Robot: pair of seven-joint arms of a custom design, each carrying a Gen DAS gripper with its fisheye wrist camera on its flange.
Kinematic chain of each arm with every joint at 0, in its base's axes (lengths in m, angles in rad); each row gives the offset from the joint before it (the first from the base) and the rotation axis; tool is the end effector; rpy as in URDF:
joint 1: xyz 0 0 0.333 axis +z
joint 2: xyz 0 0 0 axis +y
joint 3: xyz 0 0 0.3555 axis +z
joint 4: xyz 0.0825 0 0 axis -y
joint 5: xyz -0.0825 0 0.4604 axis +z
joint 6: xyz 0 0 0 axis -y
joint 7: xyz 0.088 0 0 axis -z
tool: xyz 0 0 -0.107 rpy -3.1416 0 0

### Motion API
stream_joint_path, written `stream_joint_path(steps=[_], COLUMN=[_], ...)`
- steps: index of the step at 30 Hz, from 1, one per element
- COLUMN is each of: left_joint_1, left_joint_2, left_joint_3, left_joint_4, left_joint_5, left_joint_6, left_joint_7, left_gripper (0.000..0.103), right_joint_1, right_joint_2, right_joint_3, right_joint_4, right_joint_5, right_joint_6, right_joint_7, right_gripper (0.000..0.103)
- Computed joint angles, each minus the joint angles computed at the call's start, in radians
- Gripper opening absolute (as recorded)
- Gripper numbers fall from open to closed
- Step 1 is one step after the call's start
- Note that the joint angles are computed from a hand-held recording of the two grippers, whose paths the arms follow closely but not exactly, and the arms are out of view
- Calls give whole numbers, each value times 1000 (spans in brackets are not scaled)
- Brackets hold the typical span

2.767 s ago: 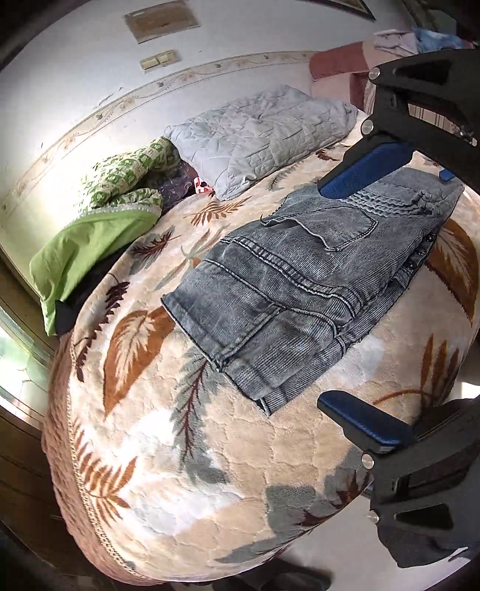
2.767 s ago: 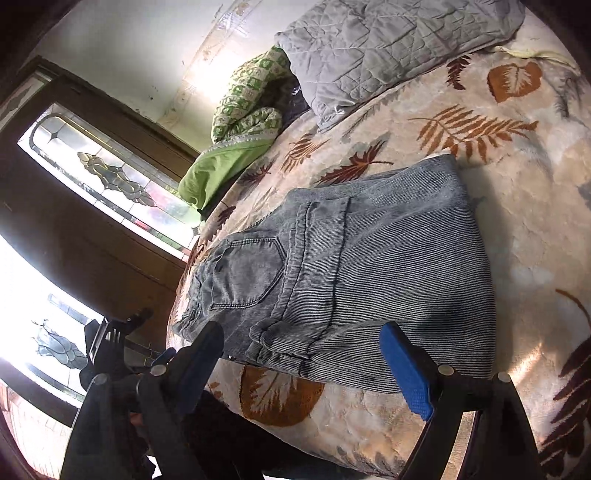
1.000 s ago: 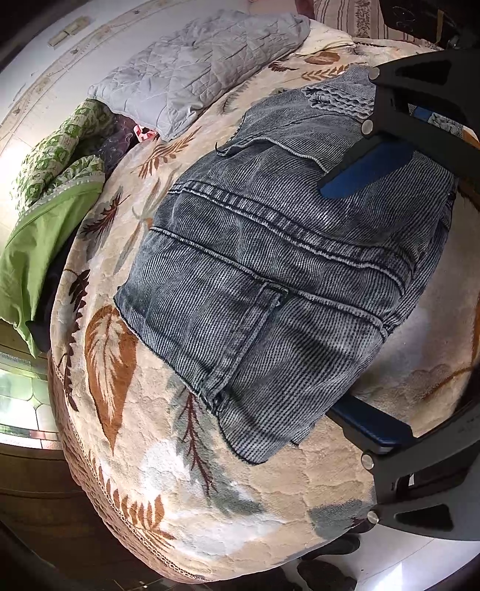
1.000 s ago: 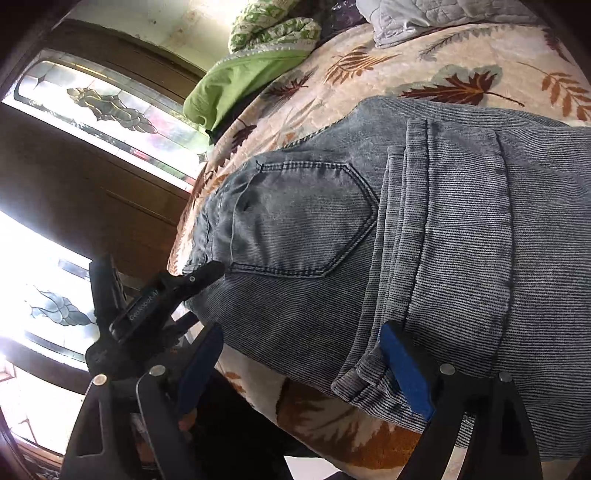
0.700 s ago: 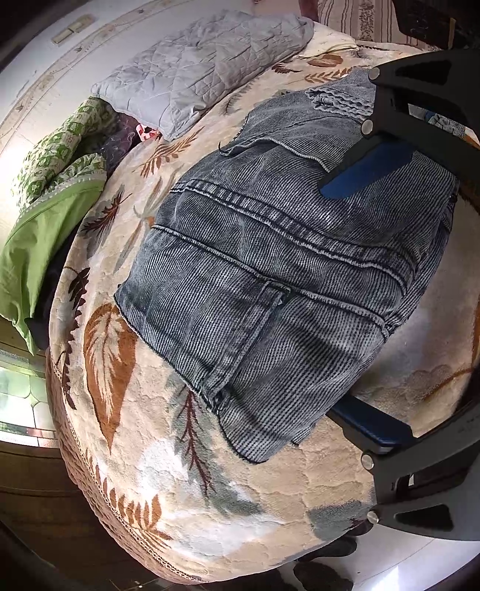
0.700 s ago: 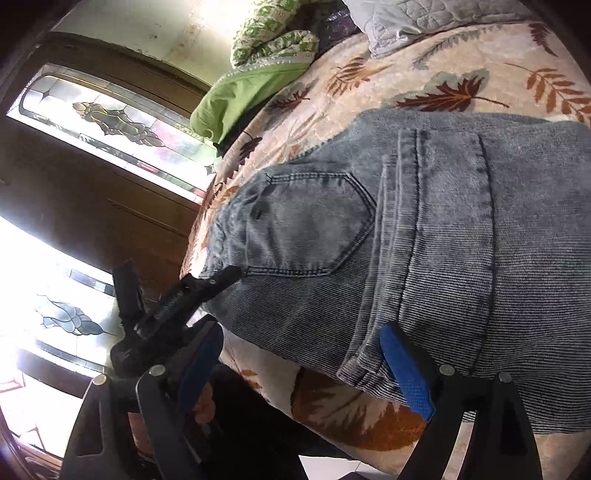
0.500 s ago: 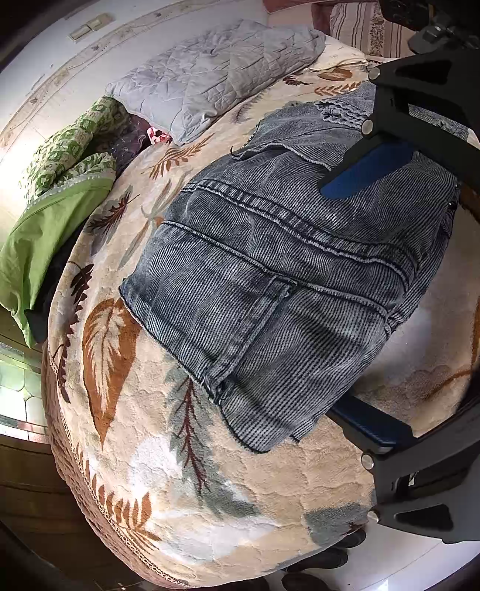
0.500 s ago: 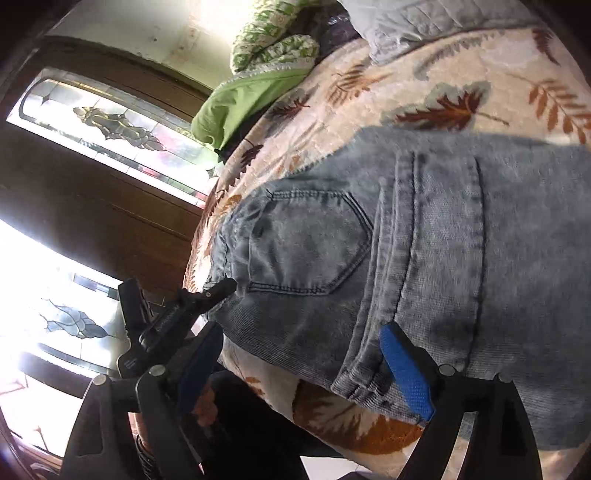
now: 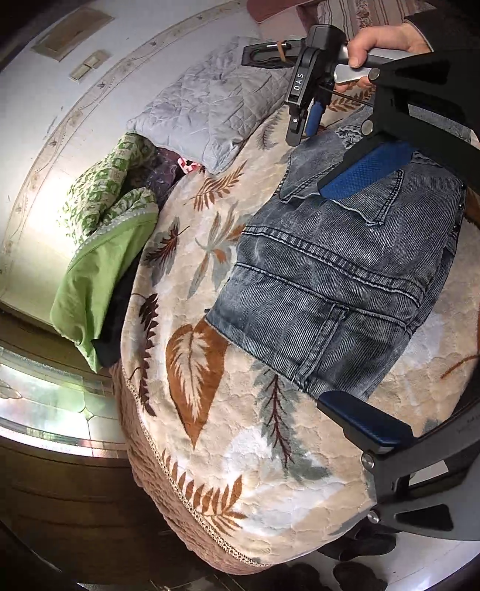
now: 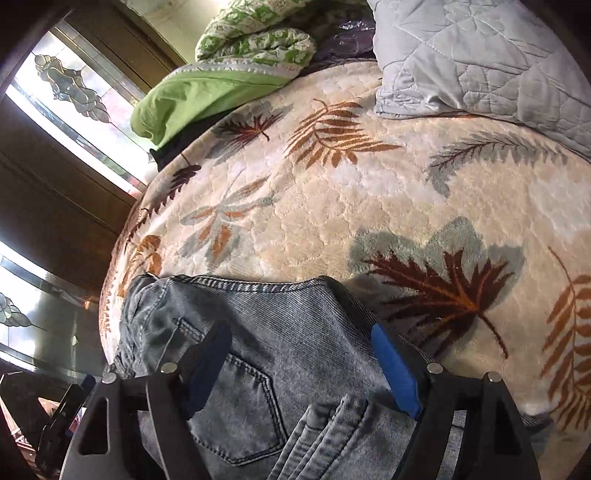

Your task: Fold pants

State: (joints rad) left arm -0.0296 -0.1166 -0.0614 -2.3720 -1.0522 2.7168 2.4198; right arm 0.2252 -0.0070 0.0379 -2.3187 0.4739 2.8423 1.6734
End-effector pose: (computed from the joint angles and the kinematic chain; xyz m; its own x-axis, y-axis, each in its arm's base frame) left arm 0.5648 -0.0203 0.3978 -0.1743 -0.9121 0.3710 -0.8220 -0.0727 -0.5649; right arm 0.5871 0.1333 0.3872 -0.1555 -0.9124 -0.3786 -0.8662 0.3102 -0.3917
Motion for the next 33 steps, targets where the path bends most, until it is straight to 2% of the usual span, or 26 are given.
stream_joint_path(steps=[2,3,4,6,8,9,11,13,15,17,20,21,23,24,25,27,29,30,31,33], left_joint_1=[-3,-5,-3,-1,-9,-11,-17,-18,-20,-19,-20,-19,-16,-13,-7,6,24,36,48,75], left_joint_2=[41,60,78,100,96,96,98,98,99,97,98,96,86,79,71,46,24,16,9,5], left_joint_3=[-13,-22,-32,-42,-56,-60,-62,-60,-60,-58,-58,-57,-50,-44,-36,-15,7,19,31,50], left_joint_4=[18,23,27,25,3,-3,-9,-10,-10,-9,-4,-4,-1,2,5,6,3,4,4,7], left_joint_5=[45,75,150,220,253,284,270,247,233,223,193,182,120,82,55,-37,-96,-106,-118,-118], left_joint_6=[1,16,24,41,102,120,144,149,154,148,142,140,116,94,66,13,-37,-73,-102,-152], left_joint_7=[-27,-38,-86,-122,-99,-114,-91,-66,-46,-35,-14,-9,26,40,38,56,44,20,2,-47], left_gripper=[103,103,103,103,103,103,103,103,103,103,103,103,103,103,103,103,103,103,103,103], right_joint_1=[-5,-9,-14,-12,-1,15,33,37,57,49,17,10,-2,3,13,60,95,83,61,44], right_joint_2=[38,53,69,91,94,93,99,119,137,134,70,39,-25,-55,-74,-89,-51,-19,2,-15], right_joint_3=[-2,1,4,2,-2,-16,-29,-28,-41,-44,-39,-35,-24,-22,-17,-26,-41,-36,-26,-10], right_joint_4=[29,41,57,81,88,94,117,146,170,165,97,67,-2,-41,-67,-100,-89,-72,-66,-100], right_joint_5=[-97,-108,-122,-237,-375,-516,-729,-829,-995,-1033,-995,-990,-899,-805,-735,-569,-406,-393,-442,-441], right_joint_6=[-11,-18,-38,-86,-100,-112,-155,-197,-246,-250,-150,-115,-20,34,70,105,80,39,12,83], right_joint_7=[63,67,72,145,217,316,455,519,642,716,758,781,753,696,659,522,384,386,458,501], right_gripper=[69,61,43,25,12,7,7,7,7,7,10,15,33,59,77,78,78,78,78,78])
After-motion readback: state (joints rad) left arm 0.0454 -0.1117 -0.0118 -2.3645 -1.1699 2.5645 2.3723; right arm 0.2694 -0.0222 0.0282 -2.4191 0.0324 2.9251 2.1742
